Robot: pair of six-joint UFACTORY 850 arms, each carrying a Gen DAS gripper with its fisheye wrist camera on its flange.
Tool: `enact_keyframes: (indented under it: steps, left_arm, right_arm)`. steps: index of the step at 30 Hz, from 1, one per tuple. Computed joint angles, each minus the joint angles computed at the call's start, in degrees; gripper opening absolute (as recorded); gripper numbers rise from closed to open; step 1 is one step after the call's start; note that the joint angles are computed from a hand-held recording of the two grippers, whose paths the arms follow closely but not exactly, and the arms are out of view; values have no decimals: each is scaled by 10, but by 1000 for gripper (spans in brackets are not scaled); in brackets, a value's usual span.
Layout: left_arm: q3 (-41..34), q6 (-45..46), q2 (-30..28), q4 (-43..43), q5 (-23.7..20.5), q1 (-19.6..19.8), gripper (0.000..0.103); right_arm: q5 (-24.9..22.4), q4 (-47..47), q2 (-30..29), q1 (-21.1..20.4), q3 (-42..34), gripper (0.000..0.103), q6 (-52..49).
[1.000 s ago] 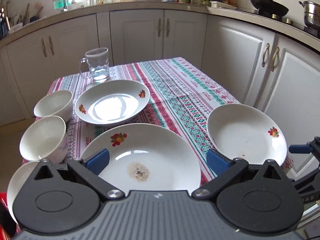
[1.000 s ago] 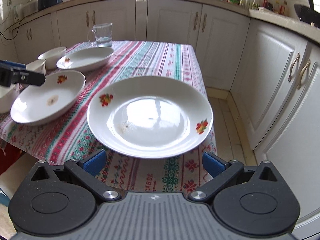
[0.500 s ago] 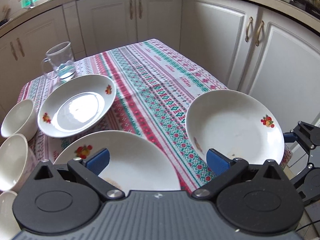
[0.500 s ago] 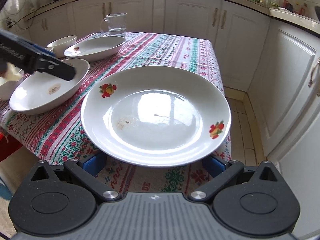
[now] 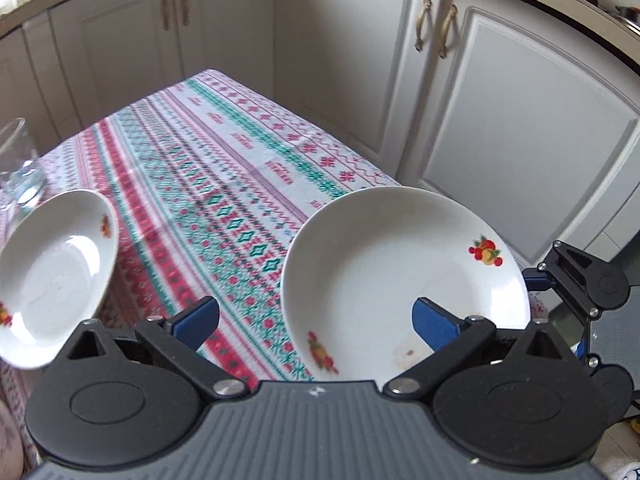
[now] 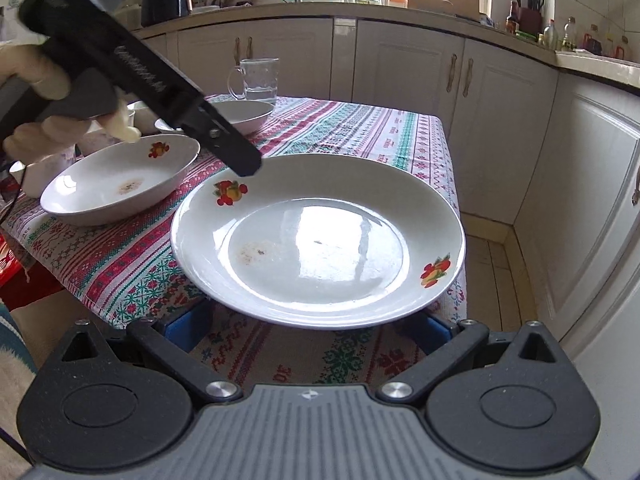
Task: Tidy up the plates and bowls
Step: 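Lift the stained plate with the left tool and tilt it up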
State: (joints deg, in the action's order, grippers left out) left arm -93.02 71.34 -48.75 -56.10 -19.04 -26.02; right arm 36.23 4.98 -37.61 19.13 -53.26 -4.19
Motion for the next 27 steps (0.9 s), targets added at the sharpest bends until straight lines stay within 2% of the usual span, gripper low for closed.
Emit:
enact_keyframes:
  steps: [6, 10, 19, 27]
  left_arm:
    - [-113, -132, -67, 146, -94, -1, 100]
    - [-184, -188, -109, 205, -148, -5, 93]
    - [-313, -246, -185, 271, -250, -9, 82]
    - [-439, -263, -251, 287, -345, -7, 82]
  right_arm:
    - [14, -25, 0, -7, 5, 103, 7]
    - [28, -34, -1, -10, 10, 103, 11]
    - [41, -71, -6, -20, 7, 103, 24]
    - [41, -82, -10, -25, 2, 103, 28]
